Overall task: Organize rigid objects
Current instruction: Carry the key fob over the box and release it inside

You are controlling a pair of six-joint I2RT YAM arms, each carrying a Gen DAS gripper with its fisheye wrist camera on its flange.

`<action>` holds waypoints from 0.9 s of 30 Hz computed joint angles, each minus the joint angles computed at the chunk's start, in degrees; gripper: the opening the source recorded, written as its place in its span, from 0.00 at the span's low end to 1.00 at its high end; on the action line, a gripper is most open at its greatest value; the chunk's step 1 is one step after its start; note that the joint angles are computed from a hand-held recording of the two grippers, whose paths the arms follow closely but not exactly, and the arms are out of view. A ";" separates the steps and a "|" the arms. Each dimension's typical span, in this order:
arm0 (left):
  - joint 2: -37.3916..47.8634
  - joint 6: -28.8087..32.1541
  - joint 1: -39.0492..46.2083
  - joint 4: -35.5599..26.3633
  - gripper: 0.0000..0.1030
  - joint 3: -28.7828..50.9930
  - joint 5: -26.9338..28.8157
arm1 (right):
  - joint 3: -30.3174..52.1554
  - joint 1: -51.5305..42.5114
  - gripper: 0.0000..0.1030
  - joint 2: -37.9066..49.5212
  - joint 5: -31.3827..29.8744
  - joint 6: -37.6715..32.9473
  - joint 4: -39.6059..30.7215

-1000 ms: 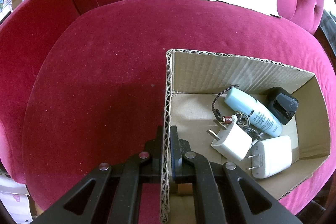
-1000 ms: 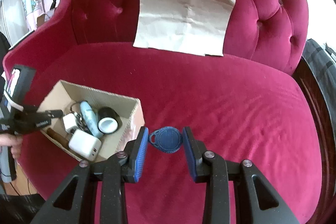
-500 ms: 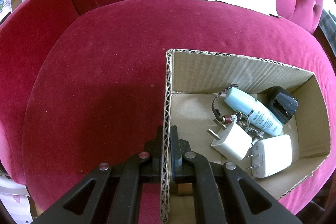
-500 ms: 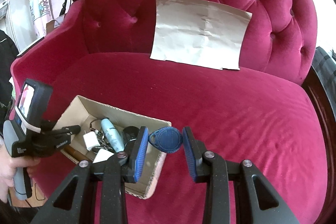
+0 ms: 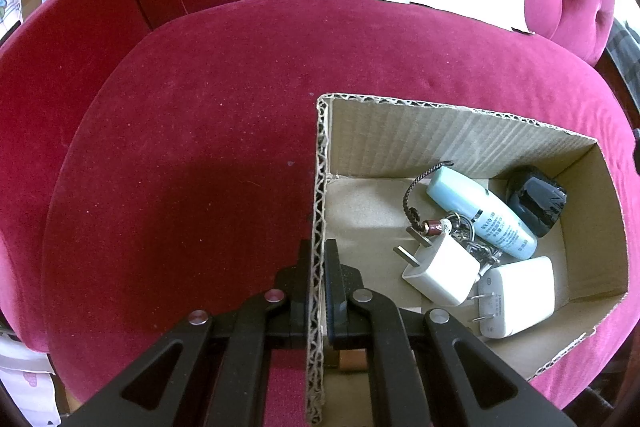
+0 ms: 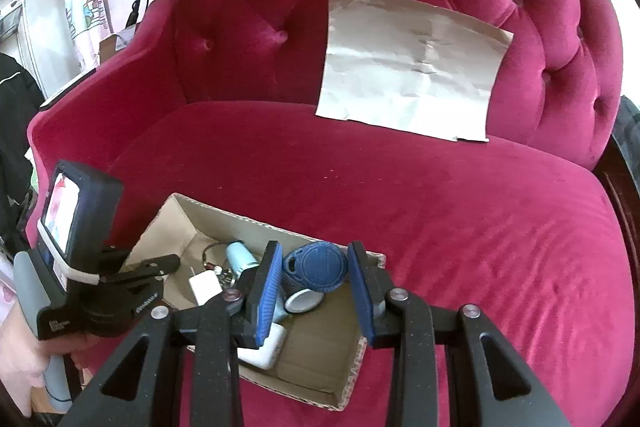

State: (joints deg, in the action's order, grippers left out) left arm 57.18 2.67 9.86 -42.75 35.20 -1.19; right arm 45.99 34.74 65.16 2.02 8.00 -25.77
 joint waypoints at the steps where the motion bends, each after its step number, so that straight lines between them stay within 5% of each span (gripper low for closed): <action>1: 0.01 0.10 0.10 0.00 0.04 0.02 0.07 | 0.18 0.68 0.34 0.64 0.24 0.39 0.24; 27: -0.25 1.70 2.09 -0.44 0.04 0.23 1.74 | 3.28 9.43 0.35 13.05 1.62 6.41 4.74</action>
State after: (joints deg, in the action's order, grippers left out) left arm 56.93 4.37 11.95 -43.19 35.43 0.55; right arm 49.27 44.17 78.21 3.64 14.41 -21.03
